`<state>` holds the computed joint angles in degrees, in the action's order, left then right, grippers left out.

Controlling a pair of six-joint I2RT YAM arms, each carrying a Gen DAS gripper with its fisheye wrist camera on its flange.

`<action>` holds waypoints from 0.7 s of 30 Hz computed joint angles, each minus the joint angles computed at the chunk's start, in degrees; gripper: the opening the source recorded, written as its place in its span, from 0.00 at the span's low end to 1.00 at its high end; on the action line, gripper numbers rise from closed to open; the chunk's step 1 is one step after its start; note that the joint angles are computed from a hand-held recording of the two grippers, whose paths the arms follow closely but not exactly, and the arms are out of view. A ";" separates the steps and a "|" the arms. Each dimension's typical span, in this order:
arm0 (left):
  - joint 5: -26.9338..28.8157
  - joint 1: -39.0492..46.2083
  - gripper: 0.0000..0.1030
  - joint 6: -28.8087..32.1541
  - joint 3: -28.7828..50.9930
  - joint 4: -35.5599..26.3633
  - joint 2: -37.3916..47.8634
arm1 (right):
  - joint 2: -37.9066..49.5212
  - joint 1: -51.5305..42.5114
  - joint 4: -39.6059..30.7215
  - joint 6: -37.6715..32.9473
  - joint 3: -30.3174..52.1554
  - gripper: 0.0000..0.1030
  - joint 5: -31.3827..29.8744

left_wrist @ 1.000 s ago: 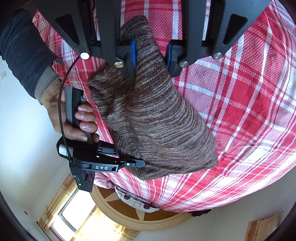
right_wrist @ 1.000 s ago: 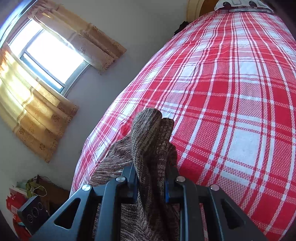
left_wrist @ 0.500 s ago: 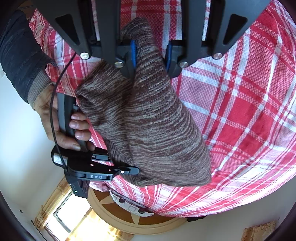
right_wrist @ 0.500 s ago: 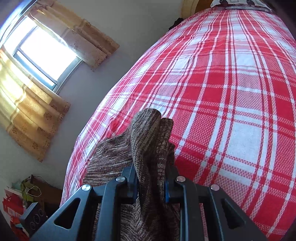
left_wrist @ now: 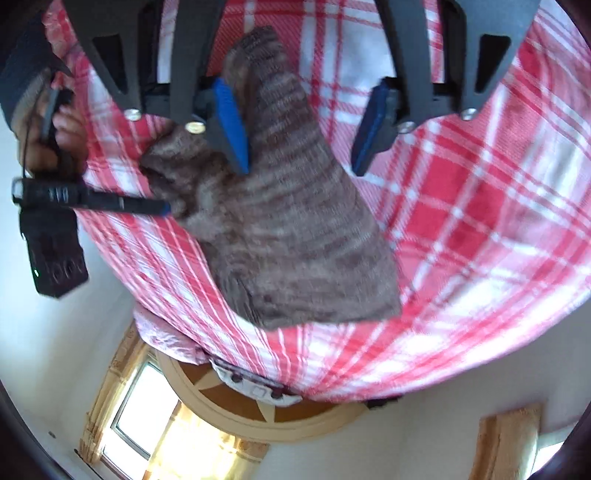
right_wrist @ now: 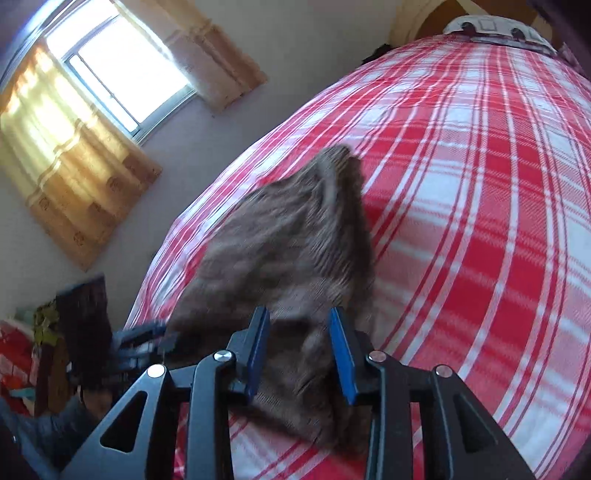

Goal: Fold small clothes
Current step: 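Lower the folded bundle onto the bedspread and open both grippers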

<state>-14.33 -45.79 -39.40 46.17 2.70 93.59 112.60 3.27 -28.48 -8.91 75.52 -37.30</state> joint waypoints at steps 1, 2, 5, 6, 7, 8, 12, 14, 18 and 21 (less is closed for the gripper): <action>-1.04 0.31 0.72 0.37 0.32 -0.27 -0.37 | -0.25 1.08 0.88 0.33 -1.14 0.34 1.46; -1.22 0.94 0.77 0.85 0.66 -0.17 -0.28 | -0.85 2.09 2.46 0.59 -2.68 0.34 3.89; -4.94 2.72 0.83 2.68 6.45 -6.42 4.31 | -1.83 4.18 6.57 1.52 -6.01 0.06 11.14; -5.11 3.20 0.83 2.50 8.71 -9.72 6.27 | -2.41 4.05 7.27 2.02 -7.12 0.04 11.94; -4.08 3.51 0.83 1.98 8.42 -9.15 6.72 | -3.30 3.91 8.02 1.80 -8.33 0.03 13.44; -3.54 3.44 0.83 1.31 7.29 -7.53 6.58 | -4.31 3.95 8.70 1.55 -9.62 0.00 15.26; -6.21 1.92 0.83 -0.80 4.68 -5.04 6.33 | -4.66 2.82 8.47 1.65 -10.88 0.00 15.33; -5.38 1.55 0.83 -3.27 2.60 -4.15 4.30 | -4.18 2.99 7.87 1.08 -9.90 0.00 16.28; -9.26 -3.95 0.83 -4.20 1.00 -6.01 2.57 | -4.84 3.71 8.30 1.45 -10.65 0.00 18.28; -10.50 -8.04 0.87 -2.21 3.57 -8.42 6.56 | -8.11 3.31 11.88 4.37 -13.52 0.00 19.06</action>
<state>-24.82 -53.84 -41.61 49.74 -5.72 100.15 104.49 6.57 -16.60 -4.55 62.00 -18.24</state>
